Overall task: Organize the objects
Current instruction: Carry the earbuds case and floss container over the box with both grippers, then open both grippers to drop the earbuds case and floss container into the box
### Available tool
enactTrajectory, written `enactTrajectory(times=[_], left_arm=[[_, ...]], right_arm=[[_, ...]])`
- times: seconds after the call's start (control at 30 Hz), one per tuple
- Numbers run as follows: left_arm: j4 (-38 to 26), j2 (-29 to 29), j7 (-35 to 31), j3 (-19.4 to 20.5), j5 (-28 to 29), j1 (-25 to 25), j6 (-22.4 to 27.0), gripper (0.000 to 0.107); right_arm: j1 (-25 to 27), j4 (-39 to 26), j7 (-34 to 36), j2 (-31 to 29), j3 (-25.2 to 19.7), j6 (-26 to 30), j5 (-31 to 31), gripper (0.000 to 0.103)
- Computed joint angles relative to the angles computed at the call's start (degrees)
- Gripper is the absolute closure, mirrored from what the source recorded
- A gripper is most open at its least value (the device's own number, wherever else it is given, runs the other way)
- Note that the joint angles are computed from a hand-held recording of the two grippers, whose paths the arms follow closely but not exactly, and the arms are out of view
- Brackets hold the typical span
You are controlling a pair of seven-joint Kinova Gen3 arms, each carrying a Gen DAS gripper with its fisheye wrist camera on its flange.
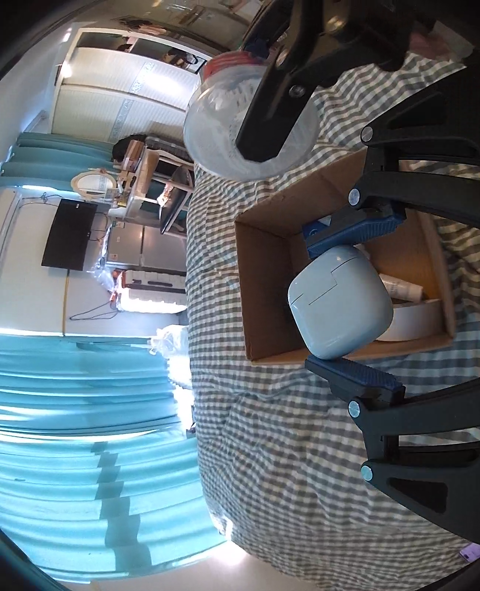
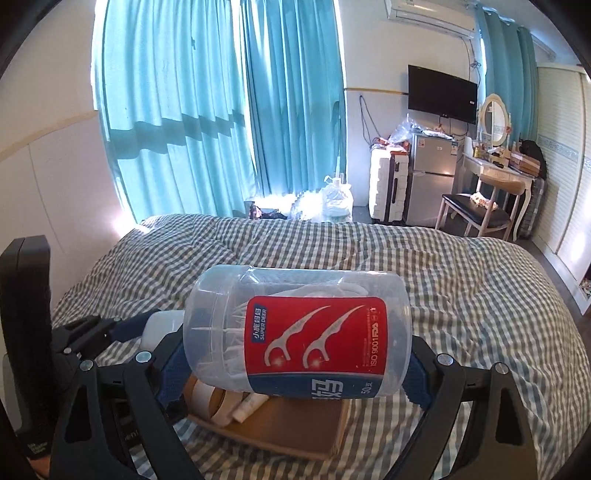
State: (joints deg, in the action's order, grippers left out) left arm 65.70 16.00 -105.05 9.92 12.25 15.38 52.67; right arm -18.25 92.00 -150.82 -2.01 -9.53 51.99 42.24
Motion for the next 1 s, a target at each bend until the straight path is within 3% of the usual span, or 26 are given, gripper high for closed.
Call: enactTrajectory(times=[0.17,0.33,0.53,0.67,1.0], left_arm=[[-5.9,6.2,-1.5,0.7,0.8,-0.1,2.9,0.049],[-8.1,9.8,-1.7,0.9,1.6,0.1,4.2,0.049],[-8.1,11.2,-3.1,1.5,3.9,-1.2,5.4,0.049],[-6.8,10.8,-2.4,0.1,1.3,0.4,3.5,0.049],[-7.4,11.8,-4.9,1.7,4.3,-1.1,6.3,0.048]], right_arm=[[3.4,-1.6,7.7,5.0,4.5,-7.7,-6.8,0.012],[5.8,-3.6,15.4,10.4,7.6,-11.7,-14.3,0.012],[4.9,-5.6,18.2,13.9,10.2,-12.3,-16.2,0.012],[4.7,-6.2,19.4,15.3,10.9,-12.2,-17.9,0.012],[4.7,-6.3,20.1,15.7,11.9,-11.0,-20.2,0.012]])
